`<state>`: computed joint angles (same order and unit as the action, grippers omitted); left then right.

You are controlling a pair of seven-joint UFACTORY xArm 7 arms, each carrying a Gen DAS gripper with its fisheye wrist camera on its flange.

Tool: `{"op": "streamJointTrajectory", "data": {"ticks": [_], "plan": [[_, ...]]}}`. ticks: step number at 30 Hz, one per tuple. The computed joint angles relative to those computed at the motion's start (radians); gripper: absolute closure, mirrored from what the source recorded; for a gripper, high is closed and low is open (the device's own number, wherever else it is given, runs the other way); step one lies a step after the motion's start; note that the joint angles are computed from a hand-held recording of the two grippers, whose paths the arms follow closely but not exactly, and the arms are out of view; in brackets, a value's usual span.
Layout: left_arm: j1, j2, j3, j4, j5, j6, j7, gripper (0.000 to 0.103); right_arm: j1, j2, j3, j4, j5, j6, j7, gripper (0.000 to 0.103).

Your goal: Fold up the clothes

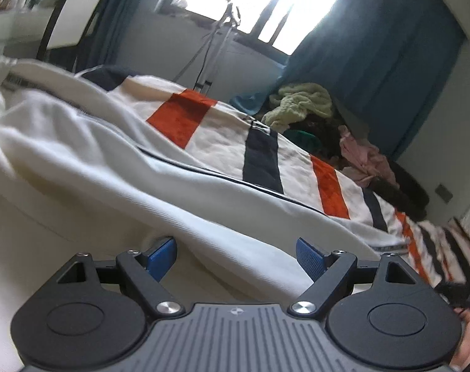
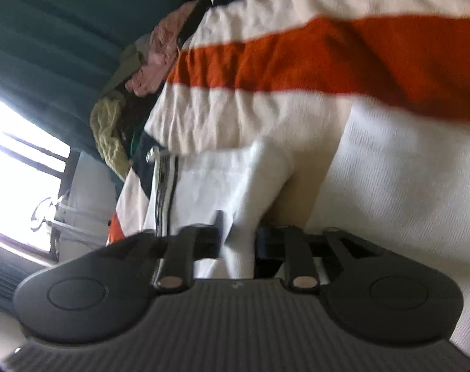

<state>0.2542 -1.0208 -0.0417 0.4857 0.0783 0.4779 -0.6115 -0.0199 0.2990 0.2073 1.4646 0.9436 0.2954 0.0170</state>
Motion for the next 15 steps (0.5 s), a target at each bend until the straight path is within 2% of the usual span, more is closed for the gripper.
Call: {"op": "streamJointTrajectory", "data": {"ticks": [1, 4, 5, 6, 7, 8, 9, 10, 12, 15], "plan": [[-0.005, 0.002, -0.006, 0.001, -0.001, 0.004, -0.001, 0.017, -0.008, 0.011, 0.010, 0.011, 0.021, -0.006, -0.027, 0.055], [-0.020, 0.019, -0.018, 0.000, -0.002, 0.002, -0.006, 0.017, -0.033, 0.044, 0.044, 0.045, 0.063, -0.023, -0.094, 0.056], [-0.026, 0.021, -0.022, -0.002, -0.001, 0.006, -0.005, 0.017, -0.005, 0.059, 0.015, 0.064, 0.018, -0.016, -0.082, 0.056], [-0.030, 0.028, -0.025, -0.001, 0.002, 0.008, -0.003, 0.017, 0.013, 0.075, -0.004, 0.083, -0.046, -0.009, -0.055, 0.061], [-0.033, 0.036, -0.028, 0.001, 0.005, 0.009, 0.000, 0.017, 0.029, 0.089, -0.020, 0.102, -0.110, -0.001, -0.029, 0.083], [-0.034, 0.041, -0.031, 0.001, 0.008, 0.008, -0.001, 0.017, 0.047, 0.088, -0.042, 0.101, -0.180, 0.003, 0.006, 0.094], [-0.034, 0.045, -0.035, 0.001, 0.012, 0.008, -0.002, 0.017, 0.056, 0.084, -0.051, 0.096, -0.223, -0.008, 0.036, 0.095], [-0.035, 0.049, -0.038, 0.001, 0.015, 0.007, -0.003, 0.017, 0.051, 0.073, -0.039, 0.073, -0.224, -0.058, 0.039, 0.096], [-0.033, 0.055, -0.038, 0.000, 0.019, -0.004, -0.008, 0.017, 0.083, 0.054, -0.067, 0.032, -0.306, -0.147, 0.097, 0.096], [-0.032, 0.052, -0.037, -0.005, 0.023, -0.017, -0.010, 0.017, 0.185, 0.030, -0.185, -0.028, -0.470, -0.260, 0.238, 0.096]]}}
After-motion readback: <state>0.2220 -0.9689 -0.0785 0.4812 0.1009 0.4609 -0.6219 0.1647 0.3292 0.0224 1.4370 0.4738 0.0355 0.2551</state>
